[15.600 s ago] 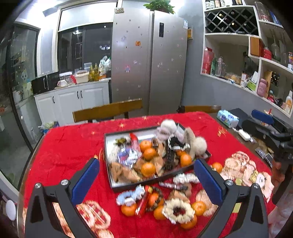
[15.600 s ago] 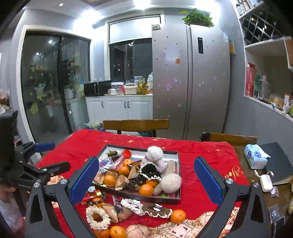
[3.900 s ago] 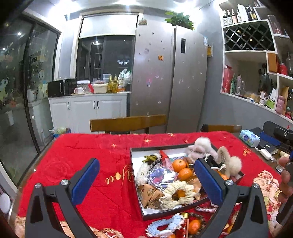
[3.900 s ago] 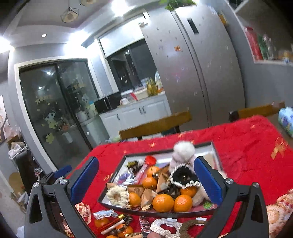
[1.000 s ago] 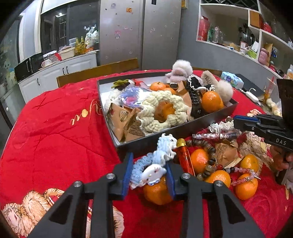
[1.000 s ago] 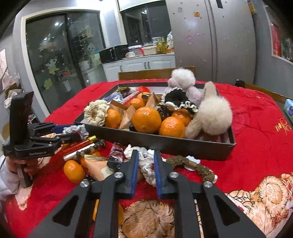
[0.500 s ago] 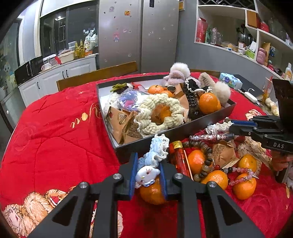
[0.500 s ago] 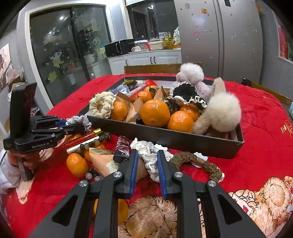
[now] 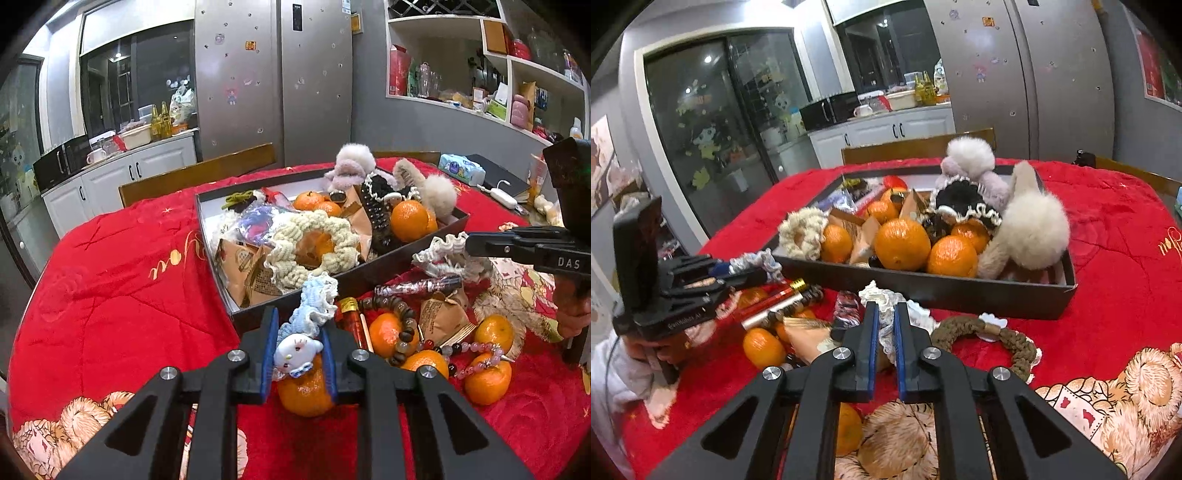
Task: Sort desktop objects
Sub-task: 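Lift the blue scrunchie with left tool while right tool lifts the lace scrunchie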
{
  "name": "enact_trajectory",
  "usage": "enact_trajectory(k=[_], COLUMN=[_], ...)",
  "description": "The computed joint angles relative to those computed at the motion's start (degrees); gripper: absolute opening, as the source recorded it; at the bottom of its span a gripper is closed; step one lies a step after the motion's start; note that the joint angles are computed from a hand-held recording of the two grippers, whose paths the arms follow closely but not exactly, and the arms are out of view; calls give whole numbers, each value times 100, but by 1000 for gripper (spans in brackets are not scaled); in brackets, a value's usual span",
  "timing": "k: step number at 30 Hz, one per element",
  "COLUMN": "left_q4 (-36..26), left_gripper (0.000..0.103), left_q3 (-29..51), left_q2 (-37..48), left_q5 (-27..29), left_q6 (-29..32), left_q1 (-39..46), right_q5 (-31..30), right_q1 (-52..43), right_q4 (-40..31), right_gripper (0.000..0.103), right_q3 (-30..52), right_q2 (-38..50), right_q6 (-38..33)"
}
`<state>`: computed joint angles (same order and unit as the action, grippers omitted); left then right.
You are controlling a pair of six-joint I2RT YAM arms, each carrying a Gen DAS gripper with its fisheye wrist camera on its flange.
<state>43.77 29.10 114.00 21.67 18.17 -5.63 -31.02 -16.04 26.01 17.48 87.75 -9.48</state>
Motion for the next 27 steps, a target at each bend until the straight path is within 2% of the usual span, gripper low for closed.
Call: enact_trajectory(k=[8, 27], left_q4=[258, 328], left_gripper=[23, 23], left_q3=[-202, -285], left_q2=[-223, -326], left_q5=[33, -15], left_q6=[-278, -358], left_q1=[47, 68], right_q5=[-612, -667], right_q1=[-368, -452], right_q4=[-237, -310], right_gripper=[9, 9], right_q3=[-3, -66], right_q2=[-367, -599], right_q6=[238, 270])
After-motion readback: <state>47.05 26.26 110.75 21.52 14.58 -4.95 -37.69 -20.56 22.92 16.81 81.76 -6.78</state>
